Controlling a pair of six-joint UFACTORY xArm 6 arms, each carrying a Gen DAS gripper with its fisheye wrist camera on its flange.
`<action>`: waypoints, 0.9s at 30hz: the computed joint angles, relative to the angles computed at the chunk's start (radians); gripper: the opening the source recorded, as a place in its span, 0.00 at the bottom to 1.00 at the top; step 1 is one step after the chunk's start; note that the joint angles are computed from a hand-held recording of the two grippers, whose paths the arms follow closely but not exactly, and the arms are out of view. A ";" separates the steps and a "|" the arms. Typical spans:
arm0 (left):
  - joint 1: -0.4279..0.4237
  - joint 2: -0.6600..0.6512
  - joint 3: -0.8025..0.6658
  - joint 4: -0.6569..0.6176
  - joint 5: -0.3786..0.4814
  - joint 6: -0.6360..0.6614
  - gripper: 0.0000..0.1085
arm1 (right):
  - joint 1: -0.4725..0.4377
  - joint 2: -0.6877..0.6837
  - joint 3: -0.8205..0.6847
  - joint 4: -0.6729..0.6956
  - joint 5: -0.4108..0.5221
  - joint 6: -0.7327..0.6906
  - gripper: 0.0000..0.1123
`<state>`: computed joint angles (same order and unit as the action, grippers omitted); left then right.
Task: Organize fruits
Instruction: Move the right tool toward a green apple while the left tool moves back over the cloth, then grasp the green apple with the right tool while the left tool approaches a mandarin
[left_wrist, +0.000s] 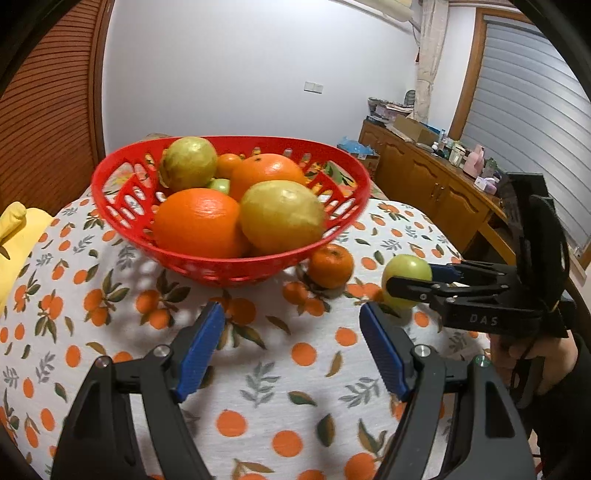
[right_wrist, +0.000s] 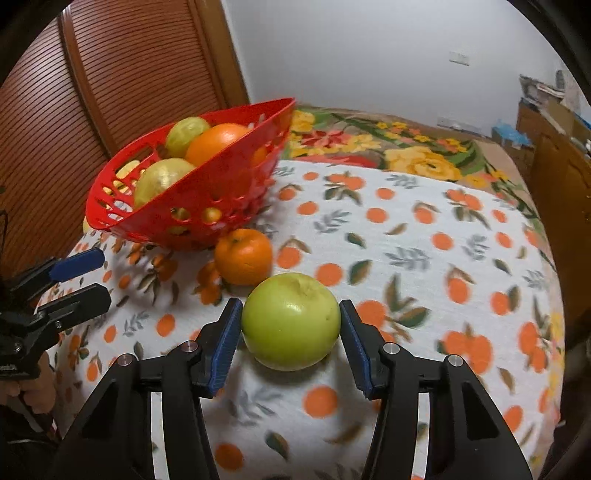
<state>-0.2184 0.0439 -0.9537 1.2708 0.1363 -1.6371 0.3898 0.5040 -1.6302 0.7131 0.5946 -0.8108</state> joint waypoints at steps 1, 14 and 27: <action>-0.009 0.008 -0.010 0.000 0.007 -0.001 0.70 | -0.006 -0.009 0.012 0.003 -0.009 -0.002 0.48; -0.072 0.188 -0.169 -0.343 0.006 0.318 0.57 | -0.053 -0.084 0.092 0.098 -0.041 -0.104 0.48; -0.081 0.315 -0.312 -0.446 0.096 0.376 0.55 | -0.078 -0.063 0.048 0.129 -0.002 -0.159 0.48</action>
<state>-0.2998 0.3591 -1.2655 0.8247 0.2323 -1.2608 0.3117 0.4411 -1.5821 0.8424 0.5927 -0.9696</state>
